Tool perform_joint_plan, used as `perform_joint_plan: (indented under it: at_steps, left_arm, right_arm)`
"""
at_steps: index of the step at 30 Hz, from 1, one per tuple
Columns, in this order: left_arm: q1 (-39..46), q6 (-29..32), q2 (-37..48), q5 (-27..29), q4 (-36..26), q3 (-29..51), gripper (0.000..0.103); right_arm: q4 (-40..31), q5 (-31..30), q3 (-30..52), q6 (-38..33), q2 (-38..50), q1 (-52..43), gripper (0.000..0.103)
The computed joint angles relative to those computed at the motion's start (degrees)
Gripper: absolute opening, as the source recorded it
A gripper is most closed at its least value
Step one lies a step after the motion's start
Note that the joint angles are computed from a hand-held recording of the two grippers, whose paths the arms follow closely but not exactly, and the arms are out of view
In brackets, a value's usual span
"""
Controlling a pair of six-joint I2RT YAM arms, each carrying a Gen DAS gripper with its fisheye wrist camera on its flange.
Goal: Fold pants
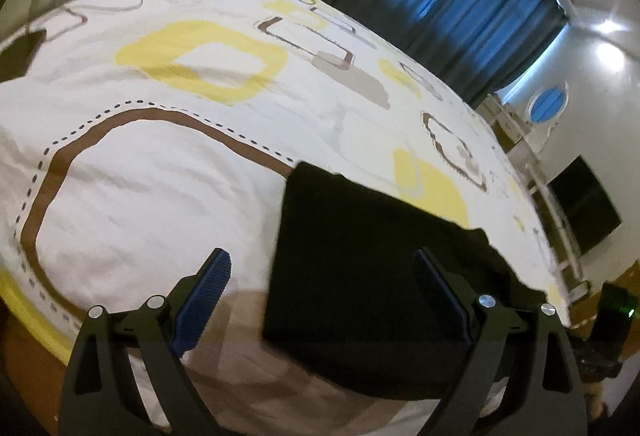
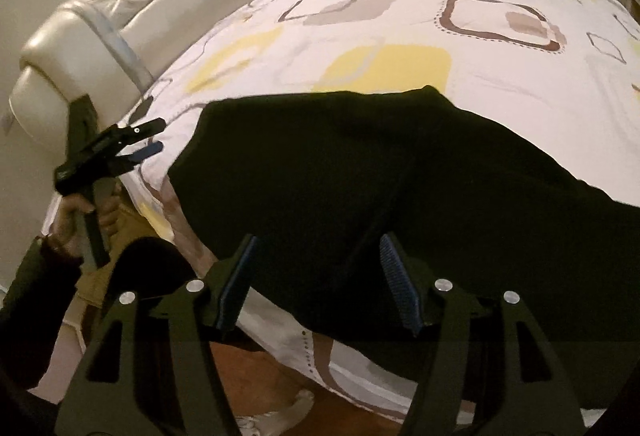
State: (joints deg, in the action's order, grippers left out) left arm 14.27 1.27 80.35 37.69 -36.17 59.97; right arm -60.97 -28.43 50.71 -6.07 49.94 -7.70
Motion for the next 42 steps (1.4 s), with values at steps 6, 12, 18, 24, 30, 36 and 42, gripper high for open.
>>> perform_joint_plan:
  at_steps: [6,12,18,24,30,36,42]
  left_arm:
    - [0.8,10.9,15.1,8.1,-14.3,14.0,0.091]
    - [-2.3,16.3,21.2,1.7,-18.8,18.8,0.091]
    - [-3.5,18.5,21.5,7.7,-20.5,18.1,0.091]
    - [-4.1,15.3,20.7,9.2,-16.1,15.4,0.072]
    - [-3.6,14.5,21.3,5.8,-16.7,16.5,0.023]
    - [-5.8,12.8,16.2,4.2,-15.9,16.4,0.013]
    - [-8.3,9.3,10.9,9.2,-17.8,18.6,0.013]
  right_arm:
    - [-3.4,-3.8,0.5,-2.7,0.0,-5.5,0.069]
    - [-5.0,-5.1,-0.4,-4.7,0.1,-8.0,0.069]
    - [-4.0,-6.1,-2.0,-3.5,1.0,-7.3,0.069]
    - [-3.3,-6.3,-2.6,-3.1,1.5,-7.2,0.069]
    - [-3.3,-7.3,-3.8,-3.8,1.7,-9.1,0.070]
    - [-5.1,-8.8,-3.3,-7.1,2.2,-13.8,0.070]
    - [-10.5,-12.6,-1.1,-15.9,3.3,-25.0,0.070]
